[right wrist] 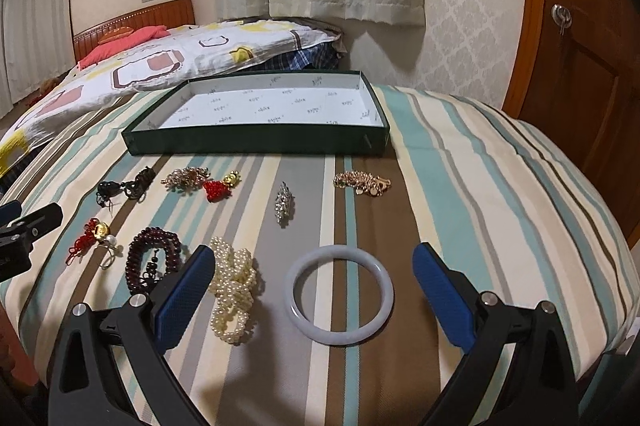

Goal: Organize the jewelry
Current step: 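Grasp the red tassel charm with the left tool while the right tool grasps the white jade bangle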

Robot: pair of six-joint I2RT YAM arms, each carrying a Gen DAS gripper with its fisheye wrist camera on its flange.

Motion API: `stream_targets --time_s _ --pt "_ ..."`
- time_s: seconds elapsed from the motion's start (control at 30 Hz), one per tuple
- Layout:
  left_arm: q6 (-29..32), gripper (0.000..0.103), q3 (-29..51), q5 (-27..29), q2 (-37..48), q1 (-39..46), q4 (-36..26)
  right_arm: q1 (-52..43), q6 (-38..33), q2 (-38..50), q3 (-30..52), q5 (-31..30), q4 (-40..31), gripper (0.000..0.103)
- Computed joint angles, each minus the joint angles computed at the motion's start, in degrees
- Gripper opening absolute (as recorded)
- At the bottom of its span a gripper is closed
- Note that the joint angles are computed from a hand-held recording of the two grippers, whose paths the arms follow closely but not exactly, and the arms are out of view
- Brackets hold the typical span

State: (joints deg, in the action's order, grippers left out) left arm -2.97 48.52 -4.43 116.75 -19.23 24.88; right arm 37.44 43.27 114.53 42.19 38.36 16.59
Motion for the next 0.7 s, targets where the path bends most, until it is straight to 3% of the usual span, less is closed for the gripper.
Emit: stream_targets --time_s 0.37,0.5,0.7 --pt "0.54 0.097 2.16 0.11 3.0 -0.31 0.55 -0.59 -0.05 1.13 -0.9 -0.42 3.11 0.096" --pt "0.43 0.08 3.0 1.35 3.58 0.13 -0.75 -0.54 -0.34 1.23 -1.62 -0.38 4.72 0.096" --pt "0.78 0.077 3.46 2.48 4.41 0.3 -0.94 -0.59 -0.7 1.42 -1.63 -1.12 5.33 0.09"
